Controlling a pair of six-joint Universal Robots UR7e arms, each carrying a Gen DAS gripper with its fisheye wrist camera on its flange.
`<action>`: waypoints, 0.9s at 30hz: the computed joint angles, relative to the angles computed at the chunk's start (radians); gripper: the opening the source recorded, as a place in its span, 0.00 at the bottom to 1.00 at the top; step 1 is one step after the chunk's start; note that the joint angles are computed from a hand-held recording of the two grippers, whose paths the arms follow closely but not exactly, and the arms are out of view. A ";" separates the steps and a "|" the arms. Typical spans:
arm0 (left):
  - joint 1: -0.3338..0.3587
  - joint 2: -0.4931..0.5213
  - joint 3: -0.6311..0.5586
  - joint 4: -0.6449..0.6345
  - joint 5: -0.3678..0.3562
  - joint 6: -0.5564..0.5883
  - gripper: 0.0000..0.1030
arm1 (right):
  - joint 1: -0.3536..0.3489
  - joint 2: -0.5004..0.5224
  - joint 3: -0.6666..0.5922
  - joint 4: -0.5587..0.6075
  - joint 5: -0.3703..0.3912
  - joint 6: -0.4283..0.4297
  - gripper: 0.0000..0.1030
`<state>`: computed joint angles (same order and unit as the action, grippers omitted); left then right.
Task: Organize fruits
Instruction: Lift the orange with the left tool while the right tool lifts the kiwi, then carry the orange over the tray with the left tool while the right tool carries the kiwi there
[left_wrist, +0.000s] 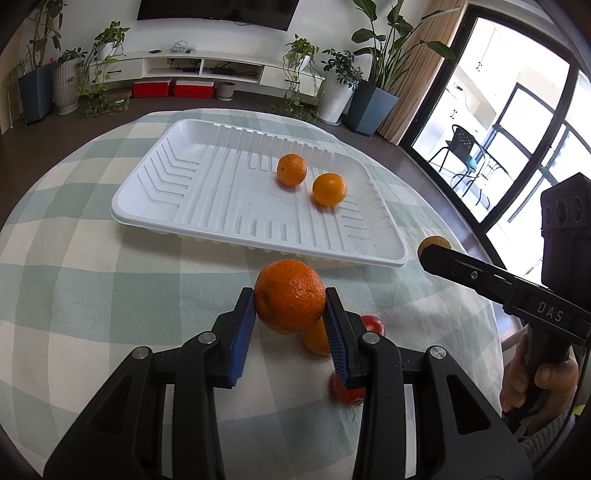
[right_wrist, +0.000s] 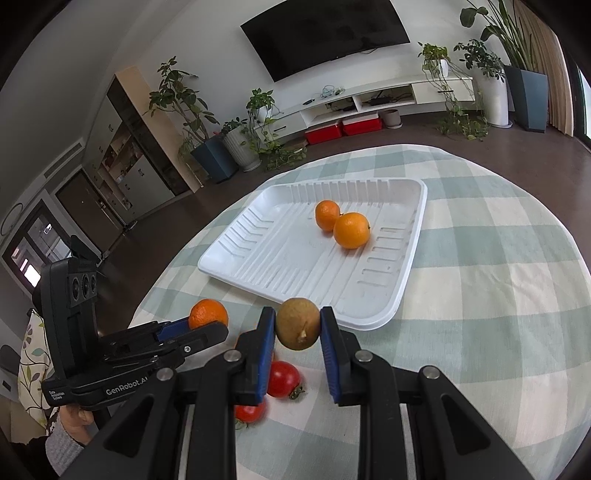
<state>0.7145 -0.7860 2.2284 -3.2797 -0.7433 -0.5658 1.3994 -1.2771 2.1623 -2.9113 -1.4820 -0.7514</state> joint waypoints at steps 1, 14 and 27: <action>0.001 -0.001 -0.001 0.001 0.001 0.002 0.33 | 0.000 -0.001 0.001 -0.001 0.000 -0.001 0.26; 0.014 -0.012 -0.020 0.026 -0.010 0.017 0.33 | 0.008 0.008 -0.013 0.005 -0.008 0.003 0.26; 0.032 -0.002 -0.062 0.039 -0.015 0.066 0.33 | 0.015 0.030 -0.039 0.008 -0.018 0.010 0.26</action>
<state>0.7470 -0.7876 2.1665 -3.2411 -0.7579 -0.4999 1.4140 -1.2470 2.1233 -2.9035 -1.4999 -0.7412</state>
